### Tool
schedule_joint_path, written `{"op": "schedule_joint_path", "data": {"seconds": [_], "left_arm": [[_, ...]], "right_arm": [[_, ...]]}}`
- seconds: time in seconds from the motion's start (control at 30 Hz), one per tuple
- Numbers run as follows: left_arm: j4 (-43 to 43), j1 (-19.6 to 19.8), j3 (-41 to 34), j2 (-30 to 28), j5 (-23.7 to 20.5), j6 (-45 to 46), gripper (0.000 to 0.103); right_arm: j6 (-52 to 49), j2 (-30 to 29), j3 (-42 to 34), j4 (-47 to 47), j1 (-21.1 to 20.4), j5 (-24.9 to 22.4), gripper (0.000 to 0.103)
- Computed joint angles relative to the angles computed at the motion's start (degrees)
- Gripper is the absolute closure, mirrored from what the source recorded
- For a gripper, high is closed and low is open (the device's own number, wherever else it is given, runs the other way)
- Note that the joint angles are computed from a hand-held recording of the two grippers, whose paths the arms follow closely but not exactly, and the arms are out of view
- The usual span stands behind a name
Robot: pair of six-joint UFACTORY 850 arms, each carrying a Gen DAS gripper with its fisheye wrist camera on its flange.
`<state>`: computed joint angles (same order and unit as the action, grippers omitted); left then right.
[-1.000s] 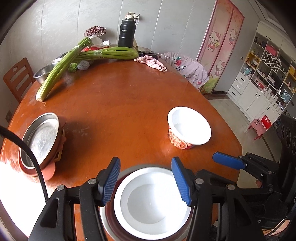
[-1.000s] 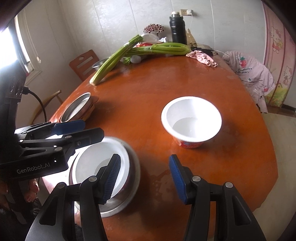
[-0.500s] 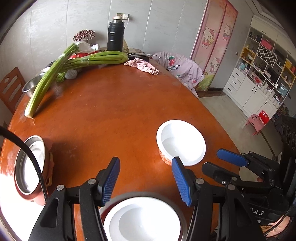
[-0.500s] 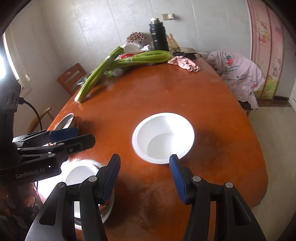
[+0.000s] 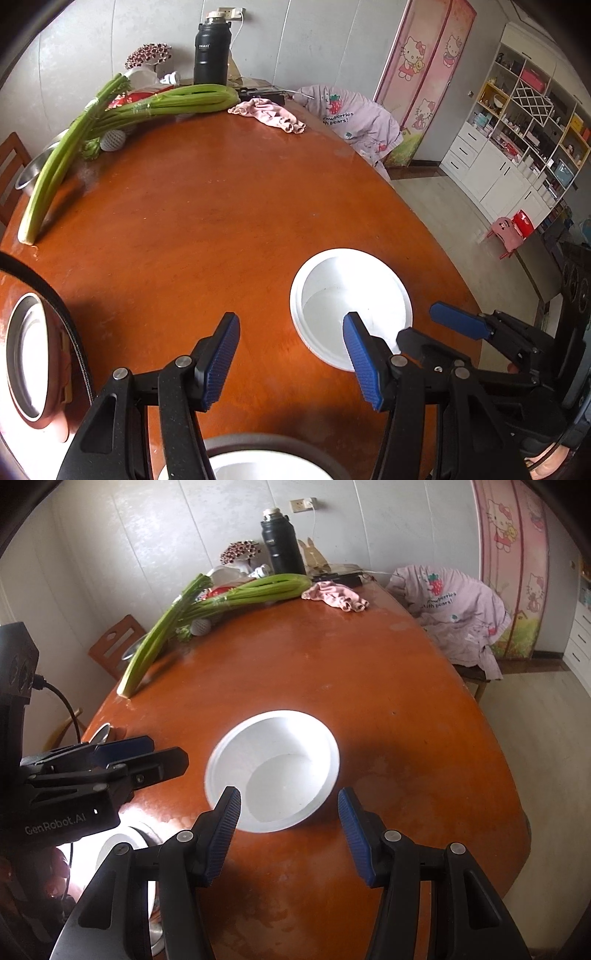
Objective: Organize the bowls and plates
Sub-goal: 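Move the left tool to the rim of the white noodle bowl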
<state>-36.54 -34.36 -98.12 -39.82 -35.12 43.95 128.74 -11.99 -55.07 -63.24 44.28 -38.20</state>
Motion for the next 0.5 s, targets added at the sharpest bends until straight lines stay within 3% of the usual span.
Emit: {"op": "schedule_joint_path", "data": {"seconds": [0.5], "left_arm": [[4.6,-0.9,-7.5,-6.1,-3.8,-6.0,0.045]], "right_arm": [[-1.6,-2.7,0.0,-1.9,-4.4,8.1,0.046]]}}
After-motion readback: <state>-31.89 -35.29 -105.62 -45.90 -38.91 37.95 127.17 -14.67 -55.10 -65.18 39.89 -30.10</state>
